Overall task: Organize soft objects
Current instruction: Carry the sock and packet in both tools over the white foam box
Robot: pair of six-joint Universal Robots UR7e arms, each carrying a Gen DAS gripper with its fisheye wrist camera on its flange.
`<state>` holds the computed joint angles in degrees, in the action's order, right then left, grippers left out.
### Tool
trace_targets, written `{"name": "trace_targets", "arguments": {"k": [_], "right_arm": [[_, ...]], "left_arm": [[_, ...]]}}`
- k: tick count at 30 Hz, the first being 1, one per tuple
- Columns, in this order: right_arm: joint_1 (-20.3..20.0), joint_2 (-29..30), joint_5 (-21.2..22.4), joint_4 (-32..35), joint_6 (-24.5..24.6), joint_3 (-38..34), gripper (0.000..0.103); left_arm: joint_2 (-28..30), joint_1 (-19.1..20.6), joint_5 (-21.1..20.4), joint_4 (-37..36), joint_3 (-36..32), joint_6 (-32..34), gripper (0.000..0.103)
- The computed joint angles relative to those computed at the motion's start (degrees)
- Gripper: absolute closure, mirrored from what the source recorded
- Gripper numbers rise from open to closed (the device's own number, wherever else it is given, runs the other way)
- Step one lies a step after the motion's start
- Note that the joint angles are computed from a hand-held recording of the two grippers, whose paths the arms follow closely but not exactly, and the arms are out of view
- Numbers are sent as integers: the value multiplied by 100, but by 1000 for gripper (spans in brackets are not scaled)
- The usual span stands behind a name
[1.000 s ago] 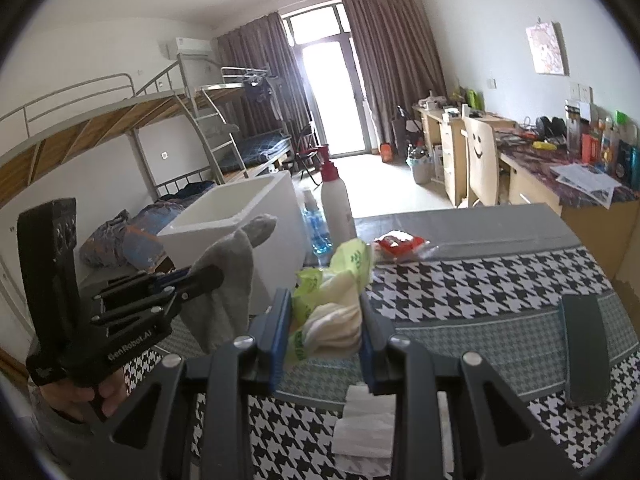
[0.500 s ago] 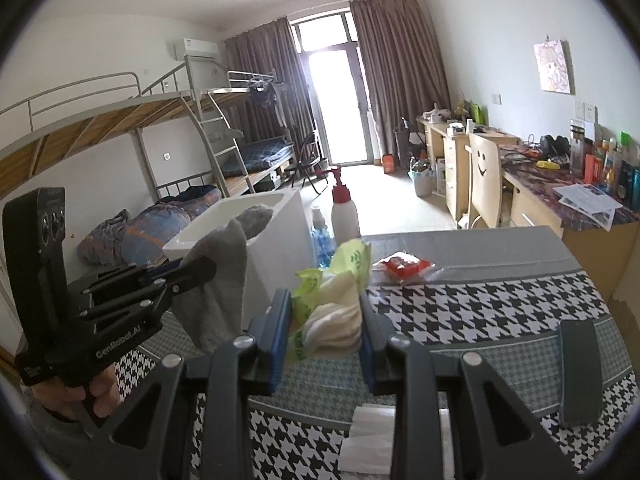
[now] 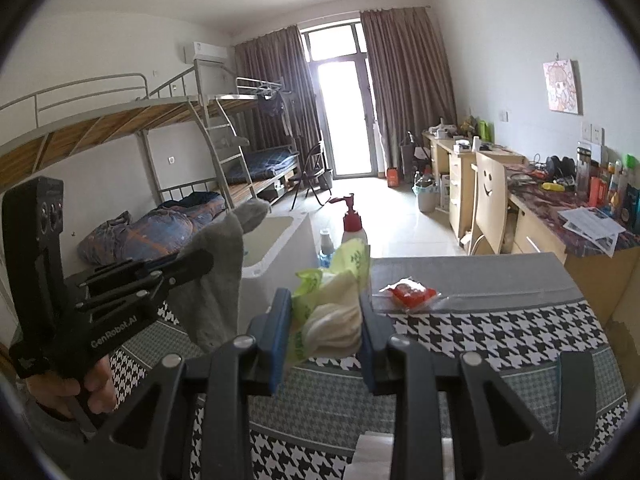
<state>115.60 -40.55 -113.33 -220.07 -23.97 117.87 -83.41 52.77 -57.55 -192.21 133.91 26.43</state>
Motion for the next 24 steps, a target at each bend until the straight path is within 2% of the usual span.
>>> {"name": "trace_targets", "arguments": {"k": [24], "right_arm": [[83,89,64,322,-217,-497,68]], "left_arm": [[251,53,70,-139,-436,221,92]]}}
